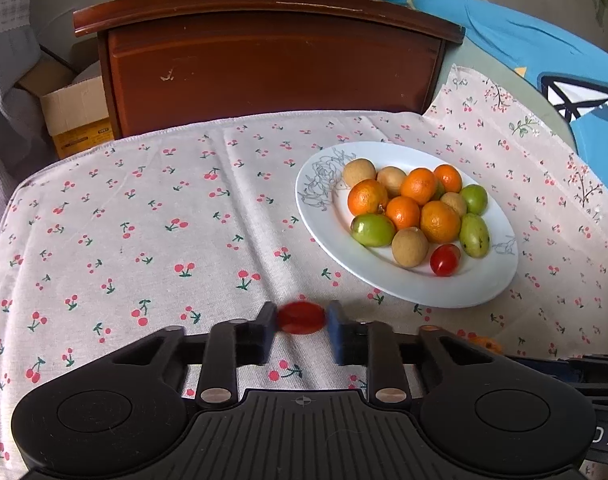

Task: Organize fruits
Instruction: 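Grasp the red cherry tomato with the left gripper while the right gripper holds the orange, then carry the tomato and orange over the plate and lower them onto it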

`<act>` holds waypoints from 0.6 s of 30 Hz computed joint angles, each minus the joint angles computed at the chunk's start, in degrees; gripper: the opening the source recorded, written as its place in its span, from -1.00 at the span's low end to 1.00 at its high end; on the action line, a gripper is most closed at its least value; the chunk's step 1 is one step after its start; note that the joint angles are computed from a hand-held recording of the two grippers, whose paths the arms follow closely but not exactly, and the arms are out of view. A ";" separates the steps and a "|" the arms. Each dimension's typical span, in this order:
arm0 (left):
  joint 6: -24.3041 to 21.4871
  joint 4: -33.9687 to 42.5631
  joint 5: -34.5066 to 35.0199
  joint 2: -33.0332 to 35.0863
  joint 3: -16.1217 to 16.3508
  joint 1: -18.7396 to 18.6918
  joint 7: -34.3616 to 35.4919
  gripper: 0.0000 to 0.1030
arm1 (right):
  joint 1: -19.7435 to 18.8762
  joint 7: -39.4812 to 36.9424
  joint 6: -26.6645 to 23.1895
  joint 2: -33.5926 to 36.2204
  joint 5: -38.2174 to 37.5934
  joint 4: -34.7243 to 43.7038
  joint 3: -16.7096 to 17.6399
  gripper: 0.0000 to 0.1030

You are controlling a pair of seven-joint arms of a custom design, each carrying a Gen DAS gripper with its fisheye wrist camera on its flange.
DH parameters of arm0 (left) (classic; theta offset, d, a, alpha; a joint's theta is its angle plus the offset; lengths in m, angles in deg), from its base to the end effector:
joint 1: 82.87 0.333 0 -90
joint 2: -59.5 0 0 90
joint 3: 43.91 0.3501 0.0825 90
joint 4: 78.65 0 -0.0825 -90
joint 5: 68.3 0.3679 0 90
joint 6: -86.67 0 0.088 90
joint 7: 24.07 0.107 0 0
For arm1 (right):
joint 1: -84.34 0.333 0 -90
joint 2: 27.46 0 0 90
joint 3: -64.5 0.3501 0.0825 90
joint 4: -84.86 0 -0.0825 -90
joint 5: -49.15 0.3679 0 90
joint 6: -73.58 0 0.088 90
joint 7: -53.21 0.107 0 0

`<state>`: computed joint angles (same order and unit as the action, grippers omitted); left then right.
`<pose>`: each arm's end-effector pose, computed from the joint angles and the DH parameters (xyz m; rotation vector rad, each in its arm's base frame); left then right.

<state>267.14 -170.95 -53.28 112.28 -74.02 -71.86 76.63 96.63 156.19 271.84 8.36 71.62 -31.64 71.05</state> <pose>0.7303 -0.1660 0.2563 -1.4141 2.2428 -1.0078 0.6281 0.1571 0.2650 -1.3525 1.9761 -0.3799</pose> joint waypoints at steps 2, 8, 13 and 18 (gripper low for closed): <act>0.02 -0.06 -0.16 0.17 -0.74 0.60 -0.01 -0.54 | 0.06 -0.02 0.05 0.03 -0.05 0.03 -0.09 -0.39; 1.43 -0.87 0.29 -0.53 -0.69 0.73 -1.07 -0.54 | -0.13 0.07 0.31 0.04 -0.18 0.02 0.08 -0.39; 2.51 -1.94 1.24 -1.04 -2.43 2.28 -1.89 -0.54 | -1.73 0.75 0.88 0.15 -1.12 0.04 1.49 -0.40; 3.20 -2.84 2.33 -1.34 -4.91 4.34 -2.50 -0.54 | -3.12 1.85 2.33 0.27 -2.28 -0.24 2.63 -0.40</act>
<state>270.34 -173.79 -50.95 110.94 -78.93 -67.52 74.13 93.51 158.04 274.17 8.63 69.34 -31.88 73.68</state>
